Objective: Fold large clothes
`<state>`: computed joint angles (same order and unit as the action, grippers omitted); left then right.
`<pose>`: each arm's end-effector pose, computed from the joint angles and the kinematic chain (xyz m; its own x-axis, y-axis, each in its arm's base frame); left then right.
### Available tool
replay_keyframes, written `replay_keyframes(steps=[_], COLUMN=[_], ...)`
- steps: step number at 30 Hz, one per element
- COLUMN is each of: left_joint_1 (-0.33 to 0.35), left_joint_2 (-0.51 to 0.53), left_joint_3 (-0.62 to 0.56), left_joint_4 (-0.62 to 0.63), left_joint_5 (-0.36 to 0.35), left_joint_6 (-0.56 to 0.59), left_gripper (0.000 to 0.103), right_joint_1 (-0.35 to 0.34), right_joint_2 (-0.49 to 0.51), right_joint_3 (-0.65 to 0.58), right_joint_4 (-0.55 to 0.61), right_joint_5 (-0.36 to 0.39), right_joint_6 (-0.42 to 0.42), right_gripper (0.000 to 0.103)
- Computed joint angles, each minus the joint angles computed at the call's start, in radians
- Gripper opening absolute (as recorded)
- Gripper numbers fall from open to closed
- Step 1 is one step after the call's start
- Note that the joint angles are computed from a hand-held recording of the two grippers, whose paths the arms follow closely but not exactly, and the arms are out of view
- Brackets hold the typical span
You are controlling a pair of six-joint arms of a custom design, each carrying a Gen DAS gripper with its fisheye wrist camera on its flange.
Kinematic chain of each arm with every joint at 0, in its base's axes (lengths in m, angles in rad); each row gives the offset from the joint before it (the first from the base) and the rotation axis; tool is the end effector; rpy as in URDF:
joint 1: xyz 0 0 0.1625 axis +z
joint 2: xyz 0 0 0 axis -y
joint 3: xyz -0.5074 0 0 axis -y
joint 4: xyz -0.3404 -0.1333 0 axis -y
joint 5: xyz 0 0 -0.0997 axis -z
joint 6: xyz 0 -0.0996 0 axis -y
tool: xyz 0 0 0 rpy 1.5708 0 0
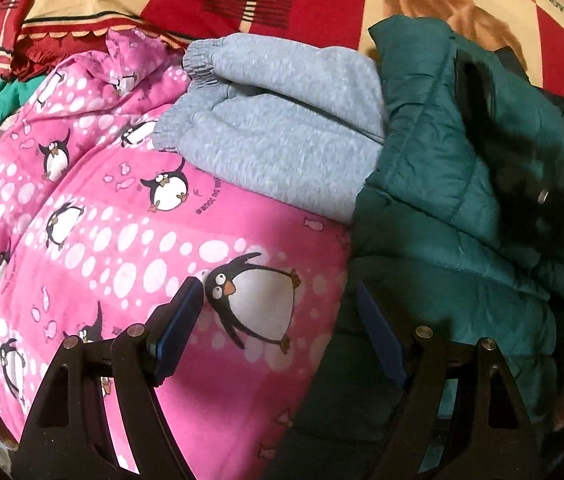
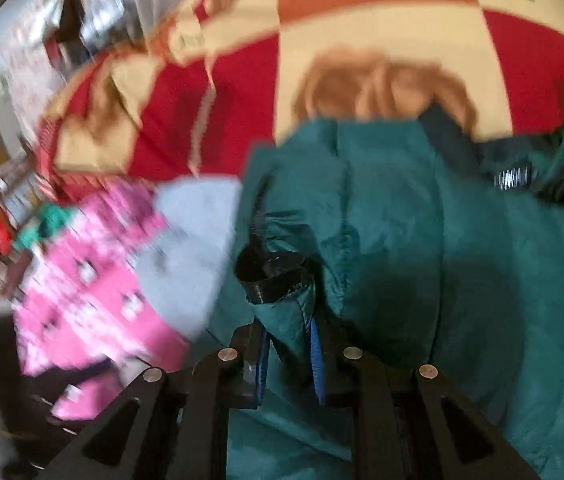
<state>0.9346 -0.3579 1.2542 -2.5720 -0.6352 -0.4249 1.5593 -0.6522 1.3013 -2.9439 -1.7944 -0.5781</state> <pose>-0.2995 -0.7648 0.0261 -0.7240 -0.0703 -0.6862 0.3210 0.8462 -0.4254 0.1019 -0.8147 0.2580 -0.8199 -0.2769 0.5011 -0.5247 0.7138 -0.4640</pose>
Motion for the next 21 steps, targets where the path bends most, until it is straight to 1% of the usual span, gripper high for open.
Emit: replay_keyframes(steps=[1,3,4,5,6,7,8,10,12,13,15,16,17,18,19,20,21], left_joint_1=[-0.002,-0.008,-0.010,-0.013,-0.015,-0.018,-0.021,-0.033,-0.055,-0.062,-0.073,-0.078,-0.081,-0.083,-0.086,-0.089,-0.091], left_joint_2=[0.003,0.010,0.012,0.013,0.013,0.012,0.009,0.004,0.021,0.031,0.052,0.067,0.082,0.102,0.130,0.159,0.192], left_joint_3=[-0.005,-0.012,-0.015,-0.017,-0.017,-0.015,-0.010,0.007,0.003,-0.008,-0.043,-0.070,-0.094,-0.129,-0.180,-0.235,-0.289], left_joint_4=[0.005,0.013,0.018,0.022,0.023,0.022,0.008,-0.067,-0.196,-0.240,-0.331,-0.371,-0.394,-0.407,-0.396,-0.372,-0.368], left_joint_5=[0.007,0.025,0.032,0.040,0.043,0.045,0.047,0.051,0.081,0.080,0.028,-0.028,-0.067,-0.107,-0.140,-0.161,-0.180], left_joint_6=[0.000,0.008,0.009,0.009,0.008,0.003,0.001,0.025,0.104,0.139,0.202,0.227,0.246,0.272,0.295,0.316,0.354], left_gripper=[0.079,0.079,0.079,0.079,0.079,0.079,0.079,0.079,0.079,0.079,0.079,0.079,0.079,0.079,0.079,0.079,0.079], right_joint_1=[-0.005,-0.018,-0.023,-0.024,-0.024,-0.022,-0.021,-0.033,-0.055,-0.073,-0.112,-0.133,-0.156,-0.168,-0.177,-0.184,-0.197], right_joint_2=[0.000,-0.020,-0.034,-0.050,-0.069,-0.089,-0.116,-0.173,-0.227,-0.255,-0.296,-0.313,-0.326,-0.332,-0.329,-0.327,-0.329], right_joint_3=[-0.005,0.005,0.013,0.027,0.047,0.073,0.115,0.191,0.258,0.281,0.322,0.333,0.335,0.334,0.327,0.317,0.303], right_joint_4=[0.026,0.091,0.127,0.147,0.157,0.151,0.113,0.046,-0.033,-0.060,-0.143,-0.177,-0.212,-0.243,-0.293,-0.316,-0.316], right_joint_5=[0.002,0.055,0.089,0.116,0.129,0.125,0.124,0.129,0.110,0.103,0.065,0.043,0.012,-0.026,-0.091,-0.128,-0.143], right_joint_6=[0.023,0.075,0.088,0.091,0.086,0.076,0.056,0.029,0.026,0.028,0.043,0.067,0.105,0.123,0.140,0.149,0.157], right_gripper=[0.032,0.066,0.072,0.074,0.074,0.074,0.074,0.074,0.074,0.074,0.074,0.074,0.074,0.065,0.057,0.047,0.047])
